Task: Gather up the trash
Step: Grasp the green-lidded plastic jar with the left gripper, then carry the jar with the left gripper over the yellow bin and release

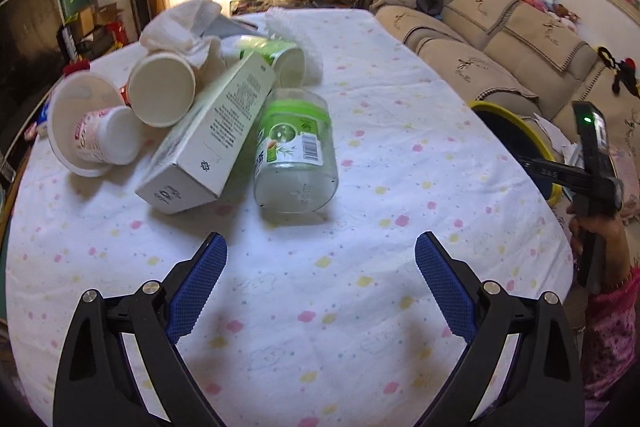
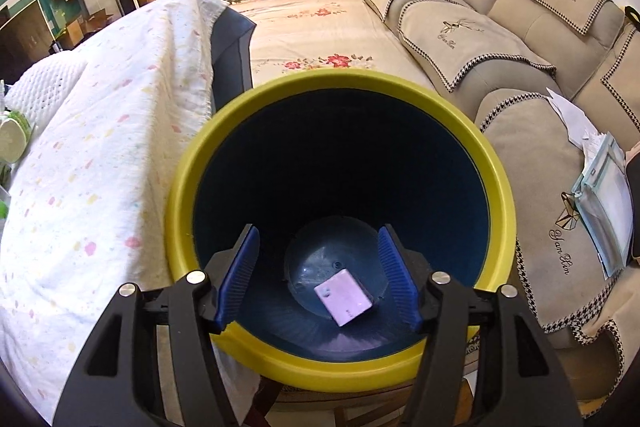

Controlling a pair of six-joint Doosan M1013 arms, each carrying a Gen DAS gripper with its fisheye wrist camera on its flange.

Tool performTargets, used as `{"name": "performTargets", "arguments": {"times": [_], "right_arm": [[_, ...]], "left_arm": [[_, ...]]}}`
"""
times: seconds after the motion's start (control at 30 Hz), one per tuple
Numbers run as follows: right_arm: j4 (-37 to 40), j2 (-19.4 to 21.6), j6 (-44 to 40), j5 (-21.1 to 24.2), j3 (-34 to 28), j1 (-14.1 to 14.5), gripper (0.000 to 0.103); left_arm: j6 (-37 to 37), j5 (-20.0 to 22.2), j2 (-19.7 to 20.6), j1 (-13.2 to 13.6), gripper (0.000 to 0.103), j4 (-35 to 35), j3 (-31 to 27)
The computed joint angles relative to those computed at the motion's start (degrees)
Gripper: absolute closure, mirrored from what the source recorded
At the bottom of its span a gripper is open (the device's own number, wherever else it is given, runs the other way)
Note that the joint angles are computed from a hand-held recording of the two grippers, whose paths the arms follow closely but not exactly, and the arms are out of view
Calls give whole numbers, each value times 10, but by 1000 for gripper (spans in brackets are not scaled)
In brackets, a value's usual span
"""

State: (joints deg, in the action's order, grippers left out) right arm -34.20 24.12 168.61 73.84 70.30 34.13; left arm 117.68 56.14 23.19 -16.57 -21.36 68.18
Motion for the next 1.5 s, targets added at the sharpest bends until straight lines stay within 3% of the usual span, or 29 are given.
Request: {"name": "performTargets", "arguments": {"times": [0.33,0.5,0.63,0.83,1.13,1.5], "right_arm": [[1,-4,10,-18,7,0,40],[9,-7,12,-29,15,-1,40],[9,-9,19,-38,21,-1,40],[3,-16,32,-51,31,1,40],[-20,-31,57,-57,46,10,40],[-49,-61,112,-65,87,17,40]], "left_arm": [[-59,-10,34,-18,10,53,-37],[-86,-1,55,-23,29,61,-65],[-101,-8,60,-25,52,67,-70],[-94,4,60,-21,53,38,-72],[-35,19,26,-21,54,-24,-32],[32,49,11,-56,54,-62,-31]]}}
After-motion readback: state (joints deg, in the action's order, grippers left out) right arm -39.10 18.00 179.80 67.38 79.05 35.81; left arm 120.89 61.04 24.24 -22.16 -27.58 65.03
